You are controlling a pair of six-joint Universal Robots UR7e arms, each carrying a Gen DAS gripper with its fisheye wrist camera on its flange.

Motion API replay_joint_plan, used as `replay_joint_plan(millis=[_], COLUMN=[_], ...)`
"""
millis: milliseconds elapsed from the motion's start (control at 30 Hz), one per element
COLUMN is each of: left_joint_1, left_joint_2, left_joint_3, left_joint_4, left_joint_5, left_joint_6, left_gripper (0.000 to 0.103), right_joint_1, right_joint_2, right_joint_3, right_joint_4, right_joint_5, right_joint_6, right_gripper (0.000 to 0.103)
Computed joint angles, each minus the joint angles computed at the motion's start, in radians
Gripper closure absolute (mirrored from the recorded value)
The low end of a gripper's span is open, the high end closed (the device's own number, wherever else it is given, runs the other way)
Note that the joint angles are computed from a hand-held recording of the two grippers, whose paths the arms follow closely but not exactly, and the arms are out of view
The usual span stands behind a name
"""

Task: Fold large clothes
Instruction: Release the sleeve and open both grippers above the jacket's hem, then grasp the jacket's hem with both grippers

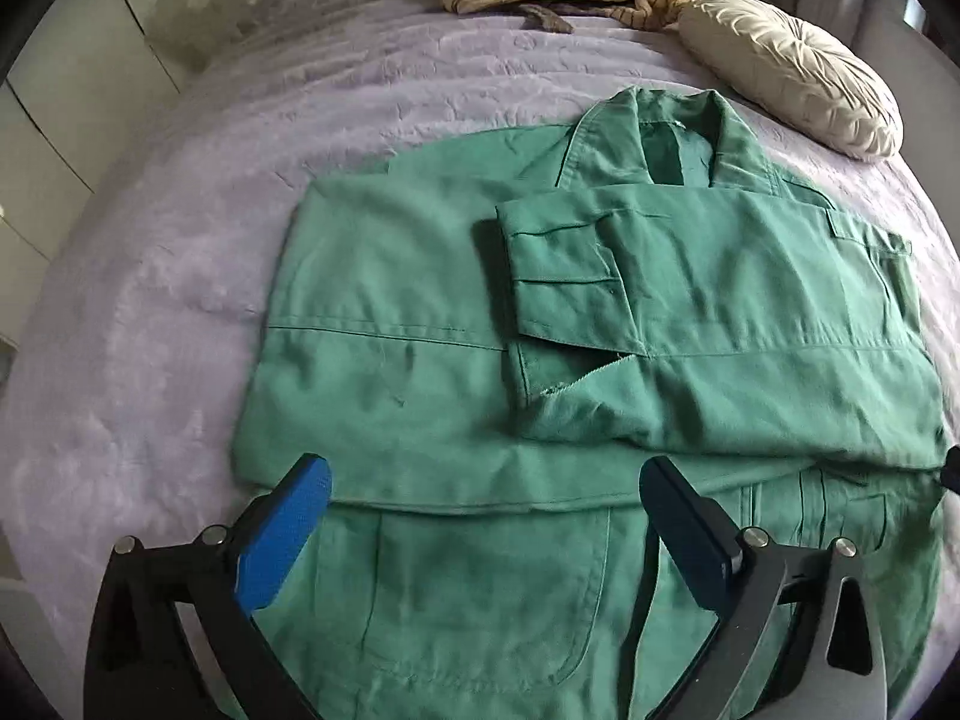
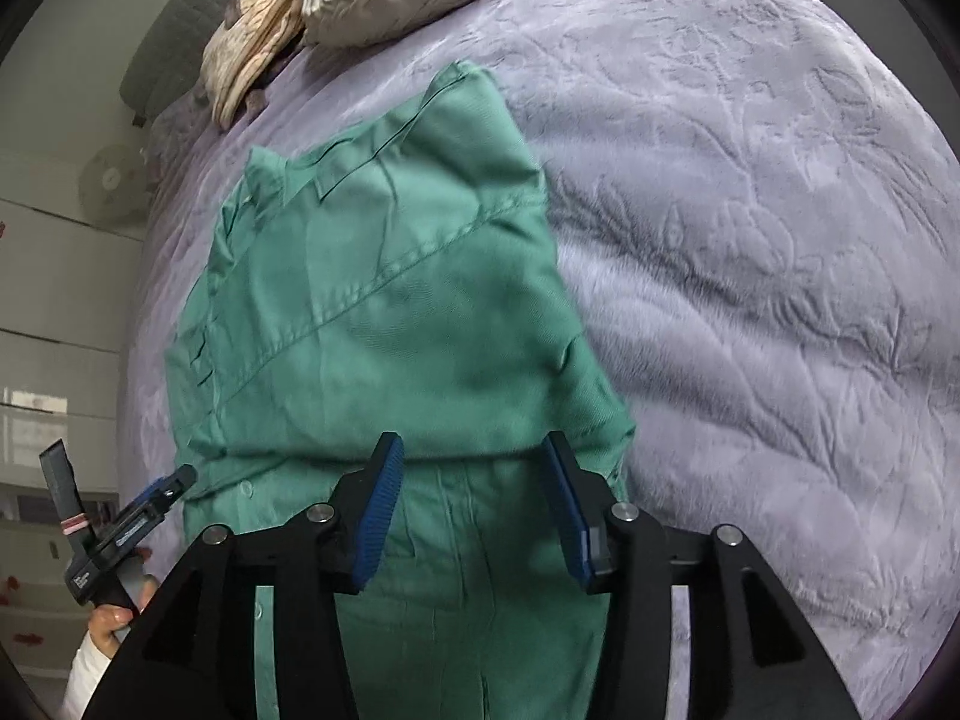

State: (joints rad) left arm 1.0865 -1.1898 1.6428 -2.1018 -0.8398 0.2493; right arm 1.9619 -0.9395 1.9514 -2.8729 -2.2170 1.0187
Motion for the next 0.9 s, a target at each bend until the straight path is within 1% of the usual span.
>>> replay_joint_plan(millis=[100, 133, 200, 267, 300, 333, 433, 533, 767, 833, 867, 900], left_joint_1=[-0.001, -0.005, -0.01, -0.015, -0.017, -0.02, -0.023, -0.023, -0.01, 0.007, 0.014, 0.021], left_joint_2=[-0.011, -0.016, -0.028, -0.043, -0.052, -0.061, -0.082, -0.107, -0.182, -0.2, -0.209, -0.221], left_joint_3=[0.003, 0.011, 0.025, 0.04, 0.05, 0.06, 0.077, 0.083, 0.109, 0.103, 0.101, 0.102], left_joint_4=[0.051, 0.058, 0.065, 0.079, 0.087, 0.093, 0.117, 0.166, 0.253, 0.291, 0.307, 0.32], left_joint_5=[0.004, 0.014, 0.025, 0.028, 0.032, 0.036, 0.04, 0.026, 0.004, -0.021, -0.033, -0.039], left_joint_6=[-0.045, -0.055, -0.07, -0.088, -0.097, -0.103, -0.114, -0.133, -0.134, -0.124, -0.115, -0.103], left_gripper=[0.0, 0.0, 0.0, 0.0, 0.0, 0.0, 0.0, 0.0, 0.0, 0.0, 0.0, 0.0], right_joint_1=[0.008, 0.009, 0.013, 0.018, 0.02, 0.022, 0.031, 0.052, 0.125, 0.144, 0.16, 0.174], right_joint_2=[-0.004, -0.004, -0.007, -0.01, -0.011, -0.012, -0.013, -0.009, 0.032, 0.049, 0.062, 0.074], right_joint_3=[0.006, 0.01, 0.019, 0.029, 0.033, 0.039, 0.051, 0.058, 0.034, 0.019, 0.005, -0.015], right_joint_4=[-0.007, -0.014, -0.03, -0.038, -0.039, -0.043, -0.043, -0.051, -0.043, -0.02, -0.001, 0.043], right_joint_5=[0.011, 0.018, 0.028, 0.037, 0.04, 0.044, 0.054, 0.055, 0.045, 0.046, 0.032, 0.021], right_joint_6=[-0.01, -0.014, -0.017, -0.024, -0.022, -0.022, -0.011, 0.007, 0.035, 0.062, 0.08, 0.102], right_gripper=[0.04, 0.036, 0.031, 0.028, 0.024, 0.022, 0.022, 0.019, 0.017, 0.0, 0.0, 0.0])
